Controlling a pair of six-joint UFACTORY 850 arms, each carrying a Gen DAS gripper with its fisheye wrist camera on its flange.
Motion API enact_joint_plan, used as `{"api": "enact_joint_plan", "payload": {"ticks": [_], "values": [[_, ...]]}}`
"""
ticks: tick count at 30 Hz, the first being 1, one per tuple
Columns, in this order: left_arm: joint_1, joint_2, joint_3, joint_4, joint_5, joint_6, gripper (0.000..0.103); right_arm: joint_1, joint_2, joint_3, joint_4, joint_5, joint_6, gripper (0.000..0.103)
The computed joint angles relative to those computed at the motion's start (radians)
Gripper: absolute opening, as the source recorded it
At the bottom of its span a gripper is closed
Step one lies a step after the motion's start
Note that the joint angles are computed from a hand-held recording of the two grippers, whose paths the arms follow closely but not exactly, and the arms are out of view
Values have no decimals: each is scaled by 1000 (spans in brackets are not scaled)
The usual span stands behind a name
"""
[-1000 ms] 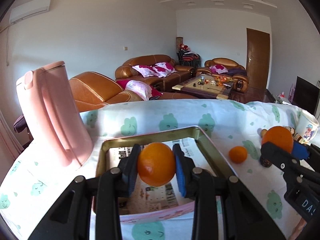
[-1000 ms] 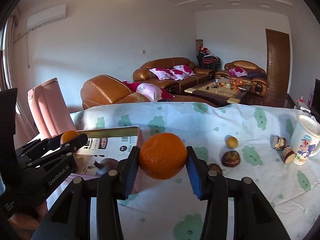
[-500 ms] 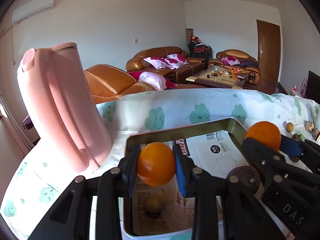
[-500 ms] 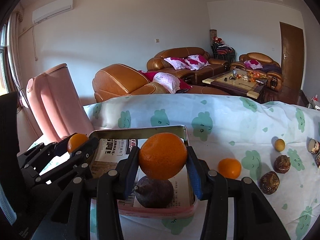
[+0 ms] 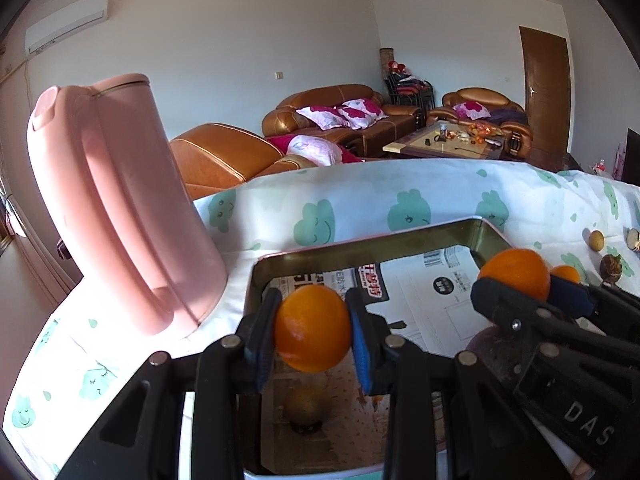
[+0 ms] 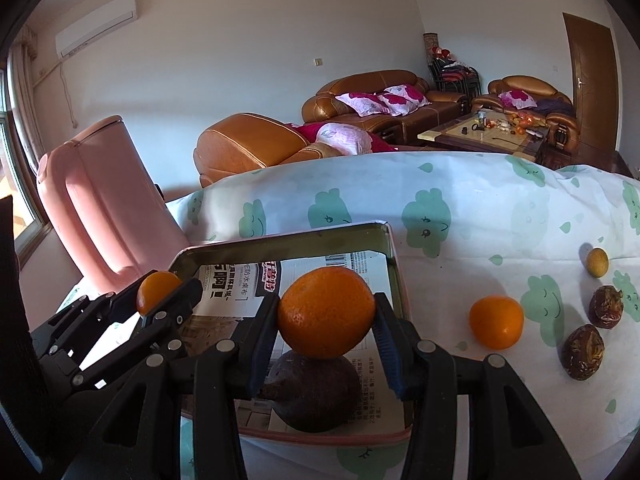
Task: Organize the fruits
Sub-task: 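Carry both oranges over the pink tin and release the right gripper's orange inside, then open the left gripper to drop its orange into the tin while the right gripper withdraws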
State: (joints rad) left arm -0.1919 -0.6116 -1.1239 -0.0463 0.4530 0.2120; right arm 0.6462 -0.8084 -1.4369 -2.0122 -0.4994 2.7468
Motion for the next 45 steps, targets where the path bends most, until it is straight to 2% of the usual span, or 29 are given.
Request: {"api": "enact_joint_plan", "payload": {"ticks": [3, 9, 10, 11, 13, 14, 18, 23, 27, 35, 45], "values": [[0, -2, -1, 1, 3, 1, 35, -10, 16, 32, -164, 6, 179, 50], [-6, -4, 7, -46, 47, 43, 42, 7, 18, 32, -137, -38, 139, 51], [-6, -3, 10, -33, 50, 31, 53, 9, 19, 33, -128, -46, 133, 51], [-5, -2, 12, -19, 53, 14, 74, 11, 20, 34, -116, -52, 125, 51], [-2, 10, 29, -1, 80, -19, 98, 12, 25, 42, -98, -66, 120, 51], [-2, 15, 42, 0, 106, -30, 102, 14, 29, 48, -84, -76, 116, 51], [2, 34, 74, 29, 166, -76, 103, 26, 52, 88, -12, -151, 93, 51], [2, 33, 72, 53, 142, -109, 103, 26, 88, 147, 60, -203, 88, 51], [0, 39, 84, 59, 160, -120, 103, 21, 119, 201, 104, -236, 119, 51], [-7, 61, 122, 122, 178, -180, 103, -15, 201, 329, 330, -318, 145, 51], [-62, 111, 180, 240, 169, -217, 103, -114, 334, 548, 474, -293, 194, 50]]}}
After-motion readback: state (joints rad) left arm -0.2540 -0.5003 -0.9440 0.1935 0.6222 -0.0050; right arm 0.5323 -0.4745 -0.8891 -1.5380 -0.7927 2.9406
